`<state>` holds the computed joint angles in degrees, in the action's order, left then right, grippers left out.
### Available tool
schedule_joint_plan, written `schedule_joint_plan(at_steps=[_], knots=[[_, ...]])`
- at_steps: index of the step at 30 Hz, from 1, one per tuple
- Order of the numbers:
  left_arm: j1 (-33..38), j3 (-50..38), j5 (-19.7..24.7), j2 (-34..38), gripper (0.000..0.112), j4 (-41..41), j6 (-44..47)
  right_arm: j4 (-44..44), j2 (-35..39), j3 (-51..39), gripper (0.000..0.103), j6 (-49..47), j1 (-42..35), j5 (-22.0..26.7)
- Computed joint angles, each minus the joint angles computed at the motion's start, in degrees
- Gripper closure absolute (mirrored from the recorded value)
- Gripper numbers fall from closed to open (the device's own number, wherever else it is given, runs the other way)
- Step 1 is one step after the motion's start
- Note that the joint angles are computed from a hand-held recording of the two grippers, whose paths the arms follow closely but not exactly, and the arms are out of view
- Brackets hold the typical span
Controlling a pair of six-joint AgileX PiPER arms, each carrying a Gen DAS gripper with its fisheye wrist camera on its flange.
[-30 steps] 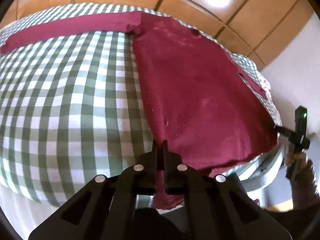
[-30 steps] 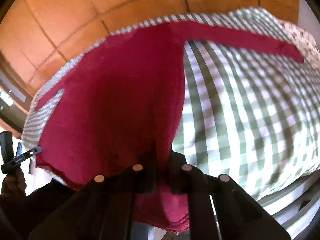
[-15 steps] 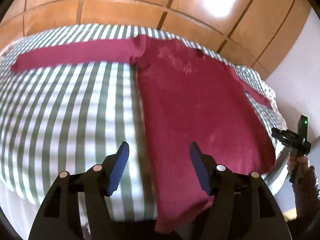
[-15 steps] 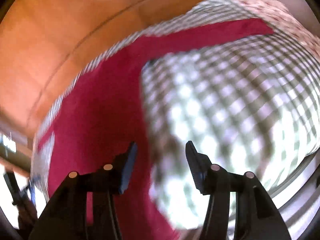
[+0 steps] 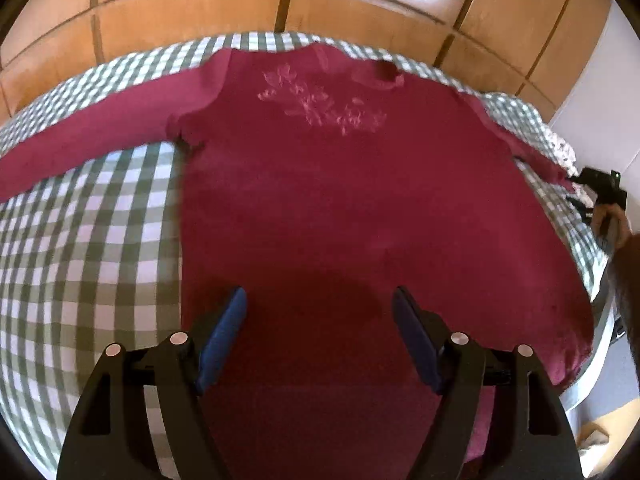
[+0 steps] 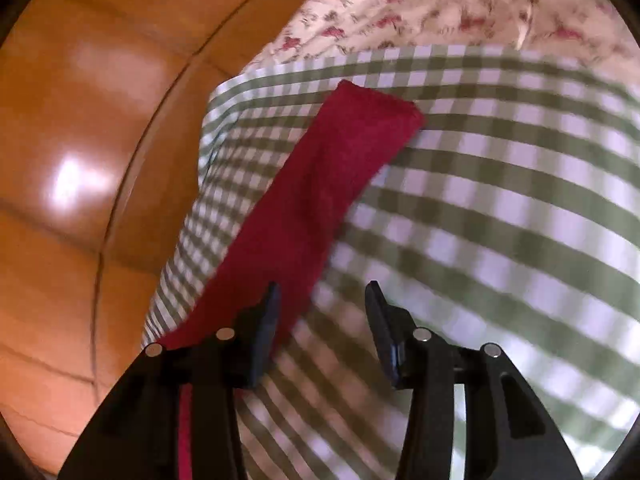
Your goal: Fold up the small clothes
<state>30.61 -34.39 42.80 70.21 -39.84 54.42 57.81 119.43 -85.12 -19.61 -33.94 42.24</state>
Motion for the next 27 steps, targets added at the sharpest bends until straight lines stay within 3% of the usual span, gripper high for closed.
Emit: schedule_joint_plan(at_steps=[3,4,5,6,10,12,15,19,25,27], knots=[[-1.8,-0.8,-1.6,1.4,0.038,1.1,-2.3,-3.9,4.9,-7.3,0.060,6.9,1.5,-1.5],[-2.4,-0.9,-1.9,1.5,0.038,1.5,-3.0,-7.8,6.5,-10.1,0.066,10.7,2.4,-2.7],[-3.0,-1.2,-2.2,1.9,0.038,2.0,-3.7,-11.3,6.8,-10.7,0.090,13.5,3.2,-3.9],[-3.5,-1.4,-2.7,2.4,0.038,2.3,-4.2,-15.4,7.4,-12.0,0.099,16.1,3.3,-3.8],[-3.6,-1.4,-3.9,3.1,0.038,0.9,-2.8,-29.0,7.2,-15.5,0.100,24.4,6.1,-5.5],[-2.7,-1.3,-4.0,3.6,0.038,-1.5,-0.2,-30.9,4.1,-13.4,0.100,24.1,7.6,-7.9],[-0.8,-1.5,-3.0,4.7,0.032,-5.9,5.1,-25.8,-0.5,-11.0,0.100,13.9,10.4,-8.4],[-0.4,-2.8,-1.4,6.2,0.023,-6.6,4.9,-20.9,-5.5,-8.6,0.100,5.3,16.8,-8.1],[0.6,-4.9,1.2,6.3,0.023,-6.9,3.4,-17.5,-7.1,-9.6,0.100,1.6,30.7,-6.6],[2.5,-6.7,4.3,7.5,0.023,-7.6,3.0,-18.9,-6.2,-11.2,0.100,2.4,35.9,-6.3]])
